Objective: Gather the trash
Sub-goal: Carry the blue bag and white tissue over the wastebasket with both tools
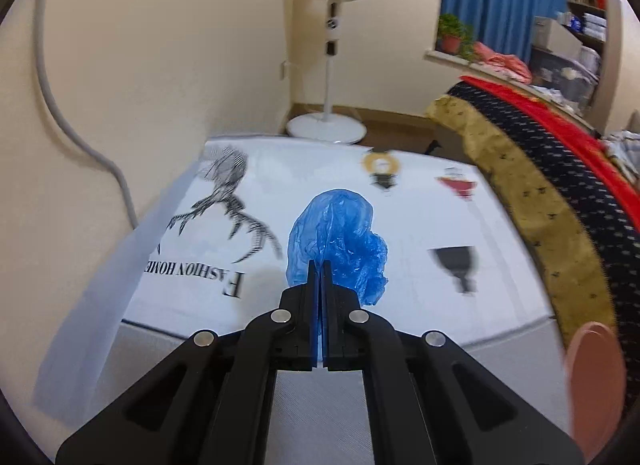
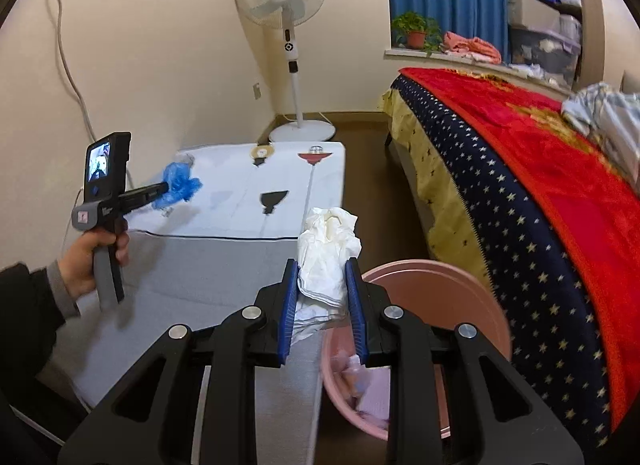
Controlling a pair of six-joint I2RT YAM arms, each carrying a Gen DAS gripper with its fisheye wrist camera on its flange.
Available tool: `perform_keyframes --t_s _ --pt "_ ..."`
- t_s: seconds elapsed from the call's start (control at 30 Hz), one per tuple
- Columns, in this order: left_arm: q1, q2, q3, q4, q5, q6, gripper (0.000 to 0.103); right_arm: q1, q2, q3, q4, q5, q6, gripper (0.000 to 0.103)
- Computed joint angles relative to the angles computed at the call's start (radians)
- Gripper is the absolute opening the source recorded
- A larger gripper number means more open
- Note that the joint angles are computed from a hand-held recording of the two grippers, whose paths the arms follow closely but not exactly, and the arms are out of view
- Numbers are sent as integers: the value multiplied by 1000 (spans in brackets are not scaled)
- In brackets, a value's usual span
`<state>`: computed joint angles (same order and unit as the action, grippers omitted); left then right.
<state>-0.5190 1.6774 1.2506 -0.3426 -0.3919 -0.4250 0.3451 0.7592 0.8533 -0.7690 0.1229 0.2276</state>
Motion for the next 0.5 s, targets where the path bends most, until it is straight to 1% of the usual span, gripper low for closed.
perform_keyframes --t_s 0.13,0.23,0.3,0.33,0.5 --pt "-150 -108 22 -121 -85 -46 0 51 -41 11 -21 13 -1 24" --pt "-283 -185 45 -237 -164 -114 0 90 -88 28 -46 24 13 23" --pt "-376 -215 77 -334 -218 -185 0 115 -121 46 -66 45 41 24" --pt "-436 -231 100 -400 -244 -237 0 129 -134 59 -81 58 61 24" --pt "-650 -242 202 -608 -331 -427 0 248 -207 166 -218 177 177 23"
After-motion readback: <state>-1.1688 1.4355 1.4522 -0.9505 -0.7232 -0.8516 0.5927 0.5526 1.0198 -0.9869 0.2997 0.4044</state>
